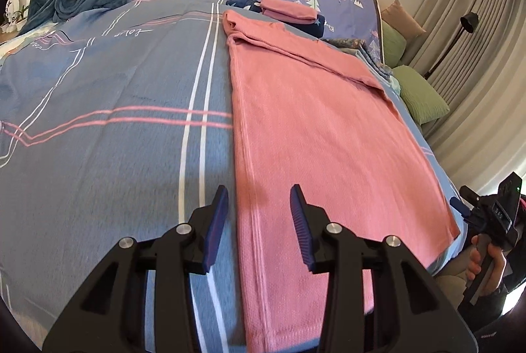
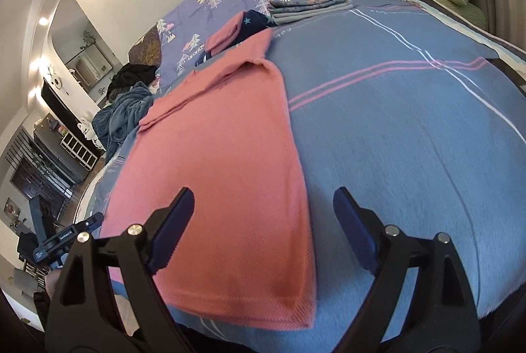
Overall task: Fold small clothes
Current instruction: 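Move both grippers to the sweater hem and grasp it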
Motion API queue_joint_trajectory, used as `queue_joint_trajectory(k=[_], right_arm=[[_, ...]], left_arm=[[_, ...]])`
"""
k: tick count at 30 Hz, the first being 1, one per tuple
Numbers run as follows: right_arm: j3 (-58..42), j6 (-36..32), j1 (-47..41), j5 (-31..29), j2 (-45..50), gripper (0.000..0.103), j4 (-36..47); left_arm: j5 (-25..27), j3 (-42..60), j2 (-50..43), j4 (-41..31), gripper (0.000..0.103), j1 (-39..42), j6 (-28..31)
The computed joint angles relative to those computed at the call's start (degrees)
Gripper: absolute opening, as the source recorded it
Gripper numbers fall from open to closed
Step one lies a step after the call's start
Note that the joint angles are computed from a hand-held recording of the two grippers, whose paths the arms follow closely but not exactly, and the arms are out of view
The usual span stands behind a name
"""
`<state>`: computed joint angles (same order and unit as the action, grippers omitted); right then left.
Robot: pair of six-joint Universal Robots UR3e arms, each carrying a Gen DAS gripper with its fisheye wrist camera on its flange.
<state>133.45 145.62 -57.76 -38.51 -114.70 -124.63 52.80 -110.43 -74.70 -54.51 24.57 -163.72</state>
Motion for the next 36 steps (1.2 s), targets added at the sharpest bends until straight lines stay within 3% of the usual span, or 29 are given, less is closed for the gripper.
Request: queue_joint_trajectory(k=[12,21,31,36], right_arm=[[2.7,-5.15,-2.12,-2.78,-6.04,0.088,5.16],[4.02,-10.18,-4.2,-2.61,-9.9,0.088,11.02],[-0.64,-24.98,-9.39,0.04,-13.53,0.089,36.1],[-1.33,-27.46,-10.12,0.79,-13.48,0.088,39.8]], left_arm=[[-1.92,-4.17,9.7,-11.02,0.053,3.15,6.71],[-4.18,-6.02,16.39,-22.0,0.054,6.48,10.39],[-7.64,-4.06,19.4,-41.92,0.054,13.38,17.36],[-7.48,-3.37,17.48,-40.36,0.054,11.89,13.91]])
